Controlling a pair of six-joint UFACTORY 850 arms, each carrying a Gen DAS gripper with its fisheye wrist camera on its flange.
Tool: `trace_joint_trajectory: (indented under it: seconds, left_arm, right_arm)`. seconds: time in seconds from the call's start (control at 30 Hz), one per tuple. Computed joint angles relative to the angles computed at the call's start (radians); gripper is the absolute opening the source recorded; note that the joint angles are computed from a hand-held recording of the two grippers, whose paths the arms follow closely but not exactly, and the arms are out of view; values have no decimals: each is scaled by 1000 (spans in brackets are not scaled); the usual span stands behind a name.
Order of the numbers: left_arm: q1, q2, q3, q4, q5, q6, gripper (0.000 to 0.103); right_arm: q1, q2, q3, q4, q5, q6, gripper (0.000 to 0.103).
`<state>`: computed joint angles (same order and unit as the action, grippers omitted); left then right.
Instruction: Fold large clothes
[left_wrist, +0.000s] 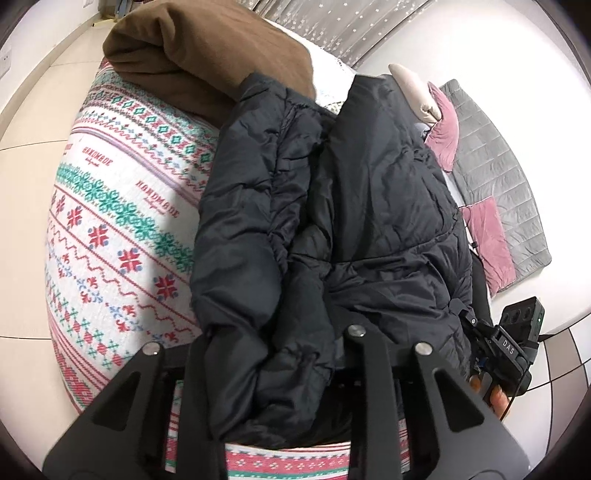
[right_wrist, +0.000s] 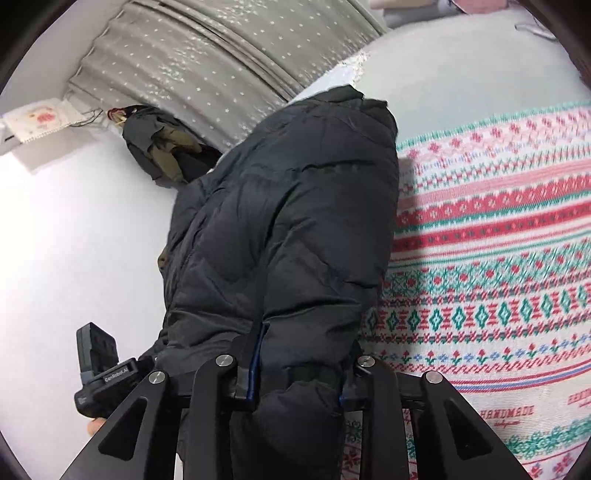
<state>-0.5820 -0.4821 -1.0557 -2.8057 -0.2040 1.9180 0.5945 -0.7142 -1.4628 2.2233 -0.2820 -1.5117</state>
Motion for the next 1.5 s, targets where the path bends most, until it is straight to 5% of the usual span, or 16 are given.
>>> trace_joint_trajectory:
  seconds: [0.4,0.67,1.17,1.5]
  left_arm:
    - [-65,-42,-93,-49,-61,66,25]
    - [-97,-119,-224,116,-45,-92,24]
    - [-150,-253,-425,293,23,-211,24]
    - [-172,-247,-422,184,11,-84,24]
  right_arm:
    - [-8,161,138,341,49,-415,24]
    - [-35,257,243,518,57,-610,23]
    - [-120,378,417,524,-57,-646,22]
    - [-163,419,466,509,-120,-657,22]
